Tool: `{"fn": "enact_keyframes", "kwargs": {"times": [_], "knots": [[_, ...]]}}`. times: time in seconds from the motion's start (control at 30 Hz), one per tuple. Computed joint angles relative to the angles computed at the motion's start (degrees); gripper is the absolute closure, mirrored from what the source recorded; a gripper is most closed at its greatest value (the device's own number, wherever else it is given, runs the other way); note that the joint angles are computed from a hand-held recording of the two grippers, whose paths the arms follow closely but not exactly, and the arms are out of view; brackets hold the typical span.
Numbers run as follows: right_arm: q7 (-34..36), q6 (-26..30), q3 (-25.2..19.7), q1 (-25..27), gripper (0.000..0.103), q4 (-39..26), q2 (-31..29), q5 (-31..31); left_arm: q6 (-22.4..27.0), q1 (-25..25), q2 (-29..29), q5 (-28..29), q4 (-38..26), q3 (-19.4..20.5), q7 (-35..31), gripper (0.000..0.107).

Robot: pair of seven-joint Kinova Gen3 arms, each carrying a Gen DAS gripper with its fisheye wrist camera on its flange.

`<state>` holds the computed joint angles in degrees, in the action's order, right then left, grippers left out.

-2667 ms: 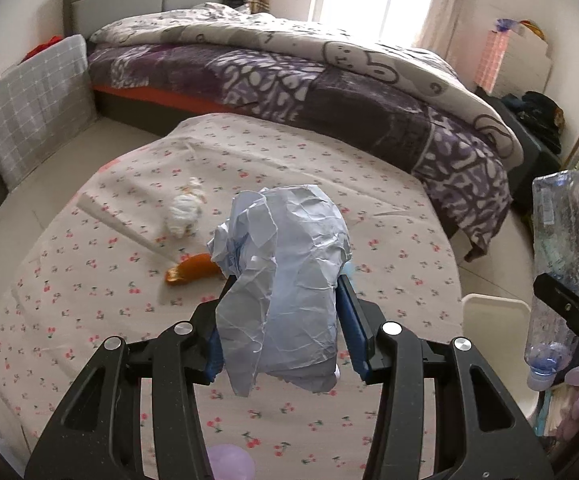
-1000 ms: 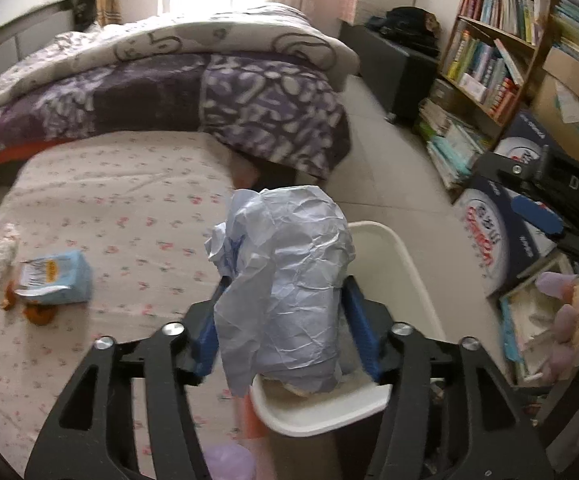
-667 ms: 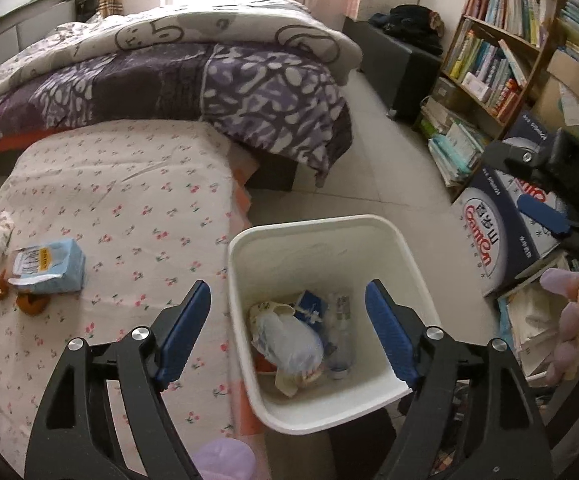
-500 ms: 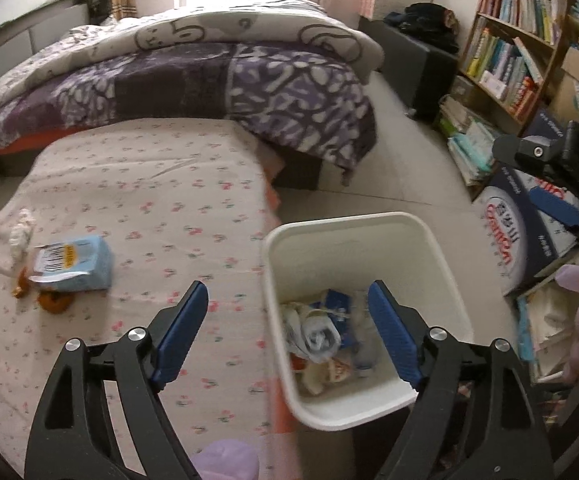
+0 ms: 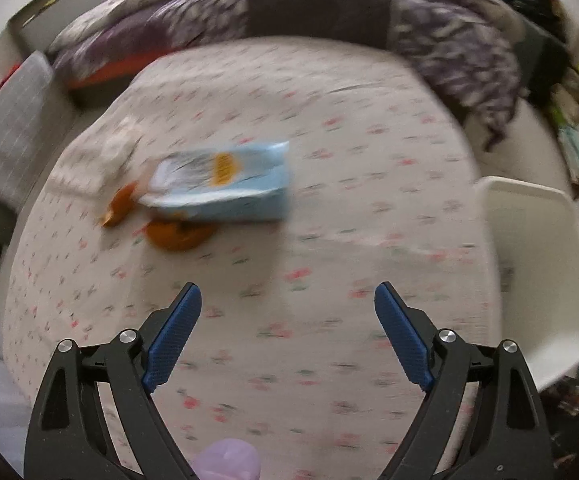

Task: Collect trash
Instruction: 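Grasp the orange sausage wrapper with the left tool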

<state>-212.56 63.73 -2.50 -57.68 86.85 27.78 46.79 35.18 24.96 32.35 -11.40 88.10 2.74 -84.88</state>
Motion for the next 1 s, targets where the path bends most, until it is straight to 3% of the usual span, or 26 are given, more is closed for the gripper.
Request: {"fn": "enact_keyframes", "kwargs": {"times": [0.3, 0.63, 0.83, 0.9, 1.0], "knots": [[7.51, -1.36, 0.68, 1.29, 0.017, -5.36, 3.85, -3.45, -2.06, -3.18, 5.32, -1.64, -4.00, -2.83, -0.22, 0.023], [16.91, -2.87, 2.20, 2.36, 0.017, -11.43, 8.02, -8.31, -4.13, -10.85, 8.69, 6.67, -7.04, 3.91, -10.95, 0.030], [22.81, -3.91, 3.25, 2.85, 0.017, -16.38, 11.25, -11.72, -5.21, -13.28, 8.03, 10.04, -5.80, 4.64, -15.34, 0.054], [24.40, -4.00, 3.72, 2.79, 0.017, -17.81, 12.17, -12.67, -5.65, -14.69, 7.83, 11.45, -5.31, 5.17, -16.75, 0.069], [27.27, -4.28, 4.08, 2.98, 0.017, -20.32, 13.82, -14.10, -4.01, -17.61, 7.88, 14.50, -5.92, 6.50, -18.65, 0.077]]}}
